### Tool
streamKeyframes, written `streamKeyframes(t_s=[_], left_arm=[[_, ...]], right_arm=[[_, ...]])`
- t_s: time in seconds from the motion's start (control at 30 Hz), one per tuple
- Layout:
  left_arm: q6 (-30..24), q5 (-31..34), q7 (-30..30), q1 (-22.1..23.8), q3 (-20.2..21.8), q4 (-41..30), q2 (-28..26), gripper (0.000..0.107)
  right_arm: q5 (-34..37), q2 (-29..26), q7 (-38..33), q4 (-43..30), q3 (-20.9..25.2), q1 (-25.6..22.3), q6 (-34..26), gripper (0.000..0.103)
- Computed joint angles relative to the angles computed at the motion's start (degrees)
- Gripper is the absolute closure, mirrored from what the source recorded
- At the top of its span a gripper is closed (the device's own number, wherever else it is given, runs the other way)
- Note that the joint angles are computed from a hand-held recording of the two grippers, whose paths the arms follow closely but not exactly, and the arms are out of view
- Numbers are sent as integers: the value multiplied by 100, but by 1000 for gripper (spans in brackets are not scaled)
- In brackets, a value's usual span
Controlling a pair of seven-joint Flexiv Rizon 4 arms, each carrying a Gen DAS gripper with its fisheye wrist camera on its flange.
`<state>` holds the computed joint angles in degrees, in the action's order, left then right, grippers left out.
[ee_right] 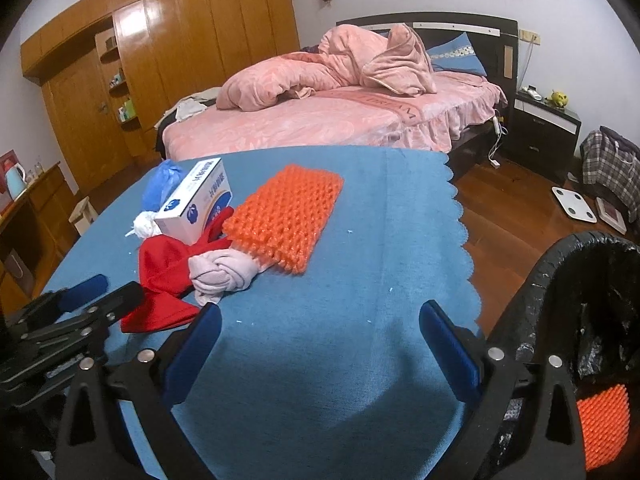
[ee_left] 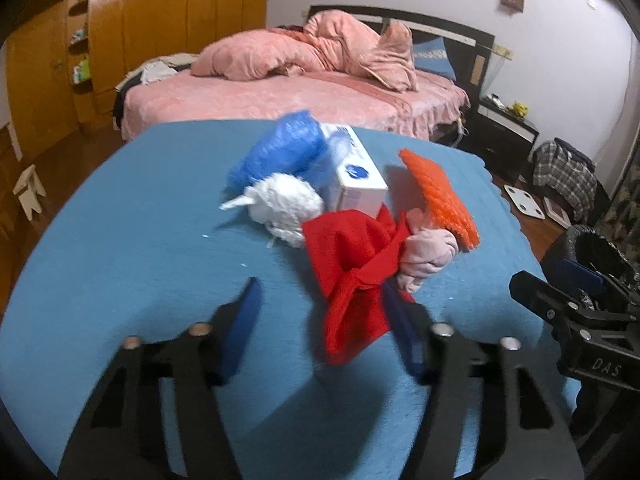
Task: Collect trash
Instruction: 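Return the left gripper to the table and grasp the red cloth, then grasp the knotted pink sock with the right gripper while the left holds the red cloth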
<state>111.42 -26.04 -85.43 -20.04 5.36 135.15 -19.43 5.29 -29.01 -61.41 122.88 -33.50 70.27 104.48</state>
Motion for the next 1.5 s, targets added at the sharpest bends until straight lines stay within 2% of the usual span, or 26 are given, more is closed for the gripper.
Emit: streamKeyframes(t_s=[0.07,0.17,0.33,0.43,0.57,0.7,0.8,0.83,0.87,0.9,1.13,1.23,1.3,1.37,1.43,1.5], left_arm=[[-155,316,-88,368,-289,-38,2,77],[-290,819,-258,859,-652,-52,18,102],[15,1038,-487,765,-494,46,43,104],[188,615,-302,205,-29,110,67,104],[334,76,-112,-1,191,388,245,104],[447,-622,328,-231,309,615,393,104],[389,-716,400,-43,113,660,501,97],[361,-630,368,80,25,657,525,81],[375,-577,338,145,-38,638,517,60],[466,-474,258,224,-105,646,496,55],[319,-777,528,91,-20,257,169,39],[96,-791,573,118,20,110,48,38],[-171,-668,528,241,-10,47,17,43],[-405,-322,368,566,-189,12,53,68],[-503,127,144,1133,-604,36,102,81],[-490,438,-46,1459,-834,70,124,87]], right_arm=[[1,0,2,0,-7,4,-4,6],[-1,-8,-1,-4,-48,29,-23,6],[-31,-12,-11,1,-85,51,-14,6],[-34,-1,-85,17,-131,80,20,6],[5,-1,-108,-16,-122,98,7,6],[-25,-30,-97,-71,-85,110,-38,6],[-86,-39,-80,-100,-32,82,-70,6],[-103,-38,-70,-104,-35,91,-82,6],[-121,-34,-60,-107,-36,94,-86,6],[-133,-29,-54,-102,-60,116,-88,6],[-167,-32,7,-75,-222,216,-118,6],[-180,-37,36,-78,-225,213,-126,6],[-194,-37,42,-71,-222,209,-114,6],[-201,-36,42,-71,-207,199,-108,6],[-210,-45,45,-92,-171,174,-106,6],[-214,-75,52,-132,-146,166,-104,6]])
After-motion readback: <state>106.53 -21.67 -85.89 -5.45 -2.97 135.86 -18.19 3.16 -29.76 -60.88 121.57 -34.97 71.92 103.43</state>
